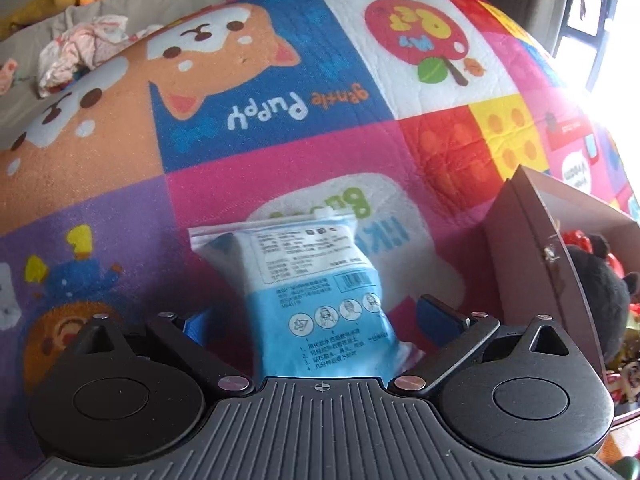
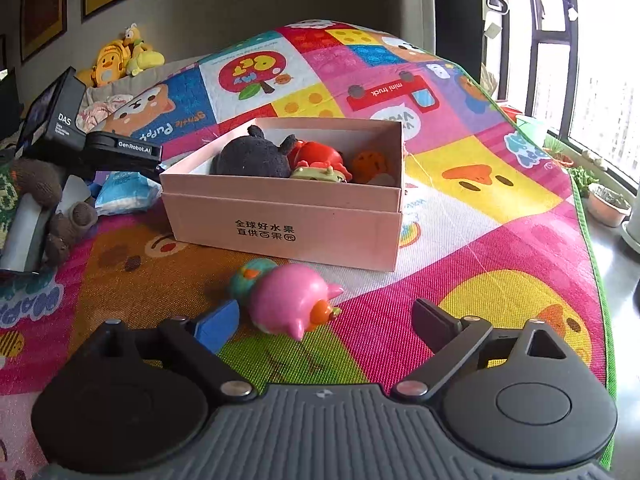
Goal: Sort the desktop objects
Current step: 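Grasp the blue snack packet with the left tool while the right tool reaches the pig toys, then grasp the pink and teal pig toys with the right tool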
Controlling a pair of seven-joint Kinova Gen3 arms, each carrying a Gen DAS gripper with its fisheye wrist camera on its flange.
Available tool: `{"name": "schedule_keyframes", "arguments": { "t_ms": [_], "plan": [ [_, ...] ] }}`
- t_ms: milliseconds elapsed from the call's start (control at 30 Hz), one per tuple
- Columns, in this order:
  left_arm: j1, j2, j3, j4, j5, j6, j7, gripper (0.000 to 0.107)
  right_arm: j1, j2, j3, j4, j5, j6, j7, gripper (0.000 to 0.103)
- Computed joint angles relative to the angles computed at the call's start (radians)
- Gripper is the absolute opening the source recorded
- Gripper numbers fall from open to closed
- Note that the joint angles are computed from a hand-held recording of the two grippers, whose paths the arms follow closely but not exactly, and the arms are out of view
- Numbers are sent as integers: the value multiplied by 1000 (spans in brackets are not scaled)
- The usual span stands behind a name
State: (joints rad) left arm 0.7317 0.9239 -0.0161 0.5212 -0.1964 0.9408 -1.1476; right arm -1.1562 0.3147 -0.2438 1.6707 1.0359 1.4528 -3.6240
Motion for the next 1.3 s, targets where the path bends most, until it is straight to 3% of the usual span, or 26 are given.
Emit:
{"name": "schedule_keyframes", "arguments": {
  "t_ms": [67,167,333,500,667,767,933,1067,1200,1300],
  "plan": [
    [22,-16,-31,43,-40,-26,-10,77,0,-2,-1,5,4,-7,-7,97],
    [24,-82,-27,182,-66,-121,-36,65,4,-3,-1,7,4,-15,-9,97],
    [23,-212,2,414,-72,-225,-50,62,3,0,0,2,0,-9,-14,100],
    [-61,-365,162,646,37,-302,-209,62,7,8,3,-16,-13,-3,17,101],
    [-89,-471,232,850,104,-441,-331,64,1,24,12,-40,-22,11,50,101],
    [-86,-495,240,898,128,-480,-372,68,0,29,17,-50,-29,15,66,101],
    [-18,-502,174,932,77,-532,-338,82,8,33,27,-77,-48,-1,74,101],
    [-29,-506,184,943,82,-542,-336,93,20,49,33,-121,-73,-13,135,101],
    [-62,-506,207,947,122,-548,-343,96,12,76,34,-164,-110,88,226,101],
    [-41,-505,188,944,109,-545,-330,97,-30,111,84,-199,-130,206,252,101]
  ]
}}
